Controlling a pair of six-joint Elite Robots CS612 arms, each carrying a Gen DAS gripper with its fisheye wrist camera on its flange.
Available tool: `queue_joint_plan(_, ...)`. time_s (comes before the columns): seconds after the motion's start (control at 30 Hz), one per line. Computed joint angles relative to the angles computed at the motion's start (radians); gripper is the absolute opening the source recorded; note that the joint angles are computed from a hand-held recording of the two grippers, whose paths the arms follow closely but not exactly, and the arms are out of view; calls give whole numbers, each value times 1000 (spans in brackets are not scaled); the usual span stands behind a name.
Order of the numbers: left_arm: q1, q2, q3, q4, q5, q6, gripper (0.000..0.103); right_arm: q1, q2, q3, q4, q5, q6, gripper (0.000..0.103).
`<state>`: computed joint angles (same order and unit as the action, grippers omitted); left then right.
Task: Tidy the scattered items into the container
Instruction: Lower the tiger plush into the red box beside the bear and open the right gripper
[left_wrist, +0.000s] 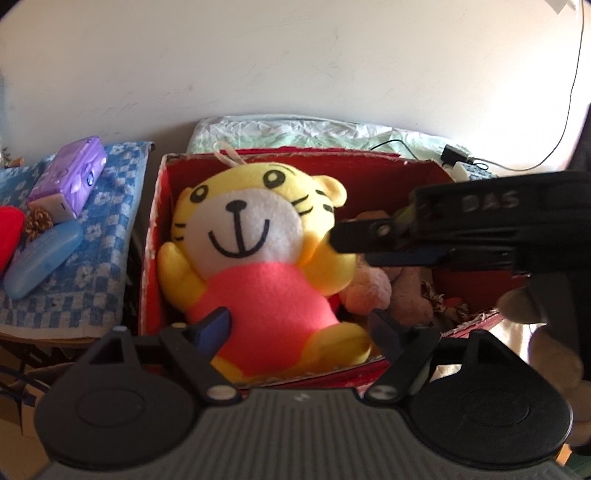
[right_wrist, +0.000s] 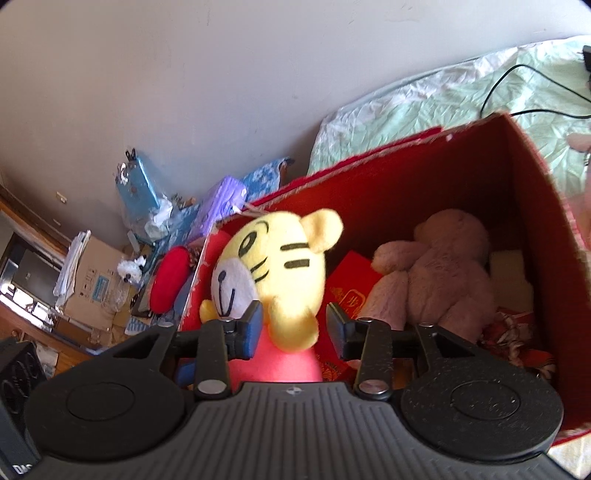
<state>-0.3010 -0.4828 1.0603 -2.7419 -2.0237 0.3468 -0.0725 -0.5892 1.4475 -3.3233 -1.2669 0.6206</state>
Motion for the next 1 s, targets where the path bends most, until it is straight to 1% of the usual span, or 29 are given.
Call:
queue_joint_plan(0.03, -2, -3, 2, 1, 8, 0, 83, -1, -3, 6, -8, -6, 6, 44)
queue_joint_plan(0.07, -3, -5, 4, 0, 14, -2, 87, -3, -5, 14, -20, -10, 14, 44)
queue_joint_plan(0.1, -5, -8, 7, -2, 19, -8, 90, -4, -8, 21, -29, -16, 22, 45)
queue_joint_plan(0.13, -5, -10, 8, -2, 25, -15, 97, -4, -11, 28, -33, -26, 28, 45)
queue_joint_plan(0.23, -8, -16, 16, -6, 33, -28, 98, -3, -21, 47, -49, -51, 29, 48)
queue_joint_plan(0.3, -12, -23, 27, -11, 51, -36, 101, 2, -28, 60, -62, -81, 24, 52)
queue_joint_plan(0.37, -17, -29, 37, -18, 73, -42, 101, 8, -34, 72, -77, -108, 14, 56)
queue_joint_plan(0.43, -19, -35, 48, -32, 82, -45, 101, 12, -38, 81, -84, -127, 4, 57)
queue_joint_plan(0.53, -24, -46, 66, -54, 97, -45, 101, 13, -43, 96, -107, -138, 10, 58)
queue_joint_plan(0.6, -27, -51, 75, -73, 114, -47, 101, 14, -48, 105, -118, -147, 14, 61)
queue_joint_plan(0.67, -30, -54, 80, -83, 127, -52, 101, 14, -51, 112, -124, -155, 17, 62)
queue_joint_plan(0.8, -36, -56, 84, -86, 150, -58, 101, 12, -58, 126, -128, -153, 13, 62)
queue_joint_plan(0.9, -43, -57, 87, -82, 187, -70, 101, 8, -58, 134, -134, -136, 6, 63)
queue_joint_plan(1.0, -50, -61, 92, -81, 231, -96, 101, 1, -58, 135, -132, -104, -18, 63)
